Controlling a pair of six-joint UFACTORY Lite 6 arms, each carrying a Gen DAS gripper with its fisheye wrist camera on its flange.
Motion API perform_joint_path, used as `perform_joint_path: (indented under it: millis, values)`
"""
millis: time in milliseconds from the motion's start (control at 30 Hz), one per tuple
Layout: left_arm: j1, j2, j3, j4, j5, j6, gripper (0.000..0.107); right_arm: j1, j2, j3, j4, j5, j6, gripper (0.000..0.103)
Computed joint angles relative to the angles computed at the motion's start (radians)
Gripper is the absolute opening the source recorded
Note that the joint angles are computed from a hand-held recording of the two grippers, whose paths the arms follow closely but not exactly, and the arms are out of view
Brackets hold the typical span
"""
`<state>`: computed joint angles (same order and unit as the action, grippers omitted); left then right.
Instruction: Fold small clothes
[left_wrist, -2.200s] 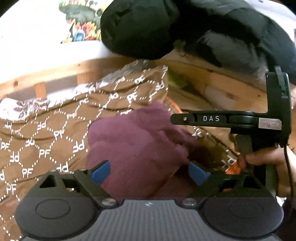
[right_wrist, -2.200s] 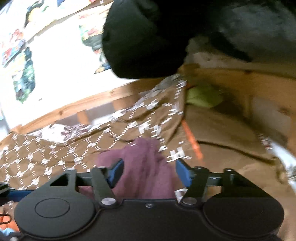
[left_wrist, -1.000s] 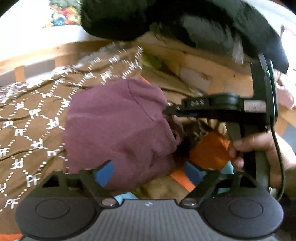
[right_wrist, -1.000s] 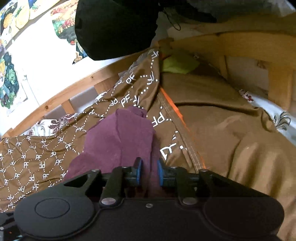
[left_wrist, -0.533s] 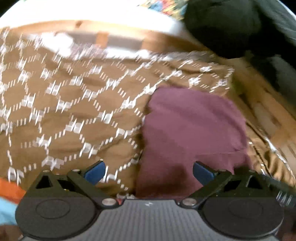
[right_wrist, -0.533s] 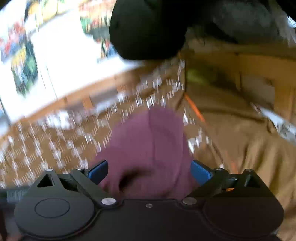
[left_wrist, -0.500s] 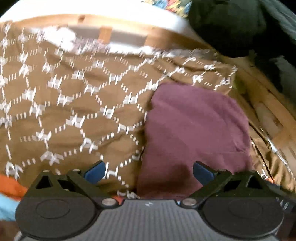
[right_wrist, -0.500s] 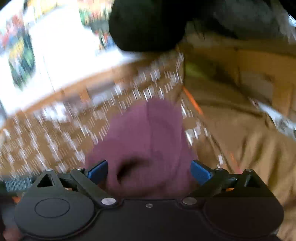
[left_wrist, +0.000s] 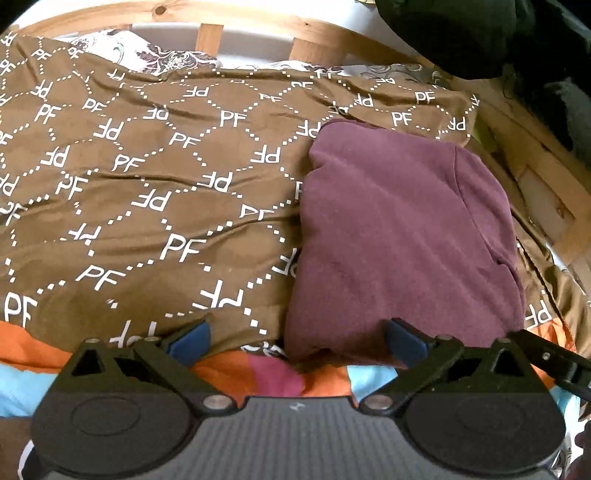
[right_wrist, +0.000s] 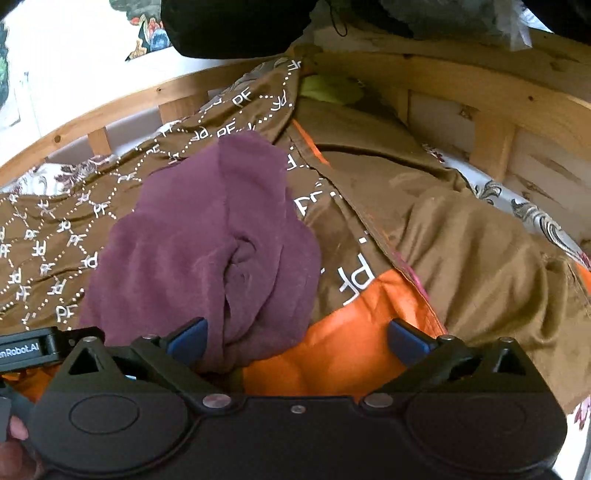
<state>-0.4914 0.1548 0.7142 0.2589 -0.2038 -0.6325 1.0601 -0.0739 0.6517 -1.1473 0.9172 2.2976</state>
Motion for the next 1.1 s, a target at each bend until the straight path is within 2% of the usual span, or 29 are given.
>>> perform_joint_path:
  millis: [233,400,567,733,933,1100]
  values:
    - [-0.018,-0.08,-0.053,-0.027,0.037,0.121,0.102,0.016,-0.089,-0.08,-0.026,-0.021,0.087,0.102]
    - [0.027,-0.209,-0.145,0.279,-0.01,-0.099,0.102,0.044,-0.138,-0.091,-0.078,-0.004,0.147,0.102]
    - [0.067,-0.219,-0.152,0.393,-0.072,-0.226,0.102,0.08,-0.154,-0.106,-0.148,0.063,0.227,0.102]
    - [0.067,-0.179,-0.129,0.3,-0.114,-0.176,0.102,0.099,-0.15,-0.126,-0.226,0.099,0.326,0.102]
    - [0.073,-0.13,-0.059,0.267,-0.16,-0.143,0.102,0.09,-0.152,-0.137,-0.266,0.118,0.325,0.102]
    - [0.12,-0.087,-0.003,0.334,-0.207,-0.186,0.102,-0.058,-0.195,-0.163,-0.379,-0.018,0.303,0.102]
